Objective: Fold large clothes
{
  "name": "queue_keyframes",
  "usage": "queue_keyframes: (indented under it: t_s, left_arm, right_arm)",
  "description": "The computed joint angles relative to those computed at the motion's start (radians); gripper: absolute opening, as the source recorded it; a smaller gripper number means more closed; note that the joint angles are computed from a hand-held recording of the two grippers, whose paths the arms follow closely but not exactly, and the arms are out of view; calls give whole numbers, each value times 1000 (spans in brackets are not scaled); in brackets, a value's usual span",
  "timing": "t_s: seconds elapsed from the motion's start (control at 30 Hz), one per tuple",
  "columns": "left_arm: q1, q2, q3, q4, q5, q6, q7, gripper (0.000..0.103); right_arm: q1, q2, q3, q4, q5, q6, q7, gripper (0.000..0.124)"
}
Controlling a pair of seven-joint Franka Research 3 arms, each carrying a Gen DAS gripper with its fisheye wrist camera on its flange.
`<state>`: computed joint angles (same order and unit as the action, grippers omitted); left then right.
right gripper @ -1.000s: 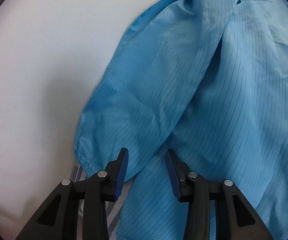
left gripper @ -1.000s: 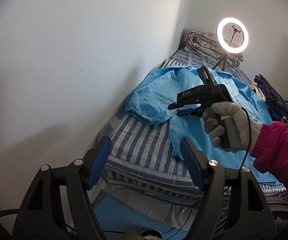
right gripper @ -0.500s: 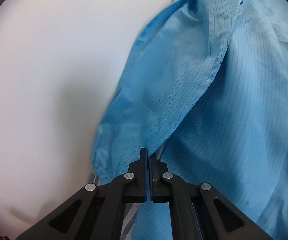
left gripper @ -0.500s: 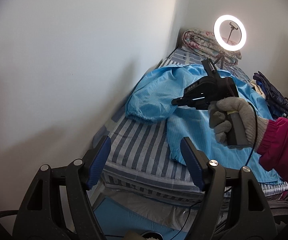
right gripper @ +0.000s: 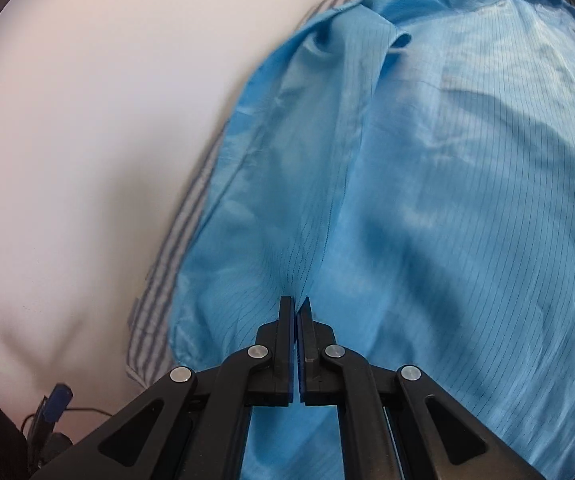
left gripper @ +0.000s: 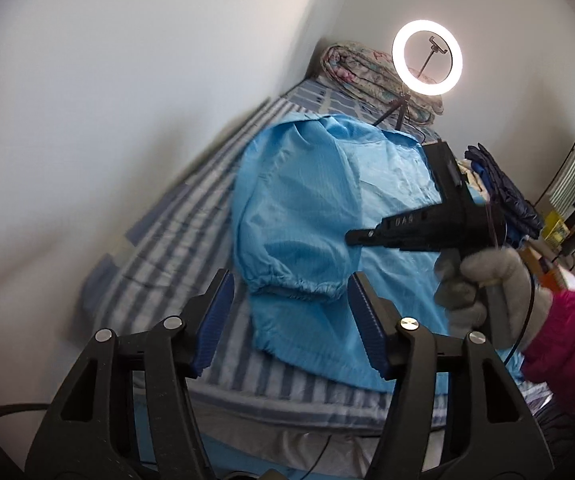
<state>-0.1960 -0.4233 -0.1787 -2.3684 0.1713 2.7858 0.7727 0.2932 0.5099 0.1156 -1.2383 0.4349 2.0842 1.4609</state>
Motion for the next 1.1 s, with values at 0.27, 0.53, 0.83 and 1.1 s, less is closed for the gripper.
queue_keyframes:
  t_s: [0.27,0.53,0.83,1.1]
  left_arm:
    - [-37,197,83,73,-239,64,24,61]
    - [-74,282,125,62,-598,143,186,58]
    - [43,322,27,136,-341,123,51,6]
    - [146,254,-38,180,178,75,-245,3]
  right_arm:
    - [20,-14,4,-63,-15,84,-51,9]
    - [-27,-159,17,-214,96,204,-175,22]
    - [3,-28,27,-147,112,262,-152,18]
    - [-2,31,35,-85,100,217,-120,18]
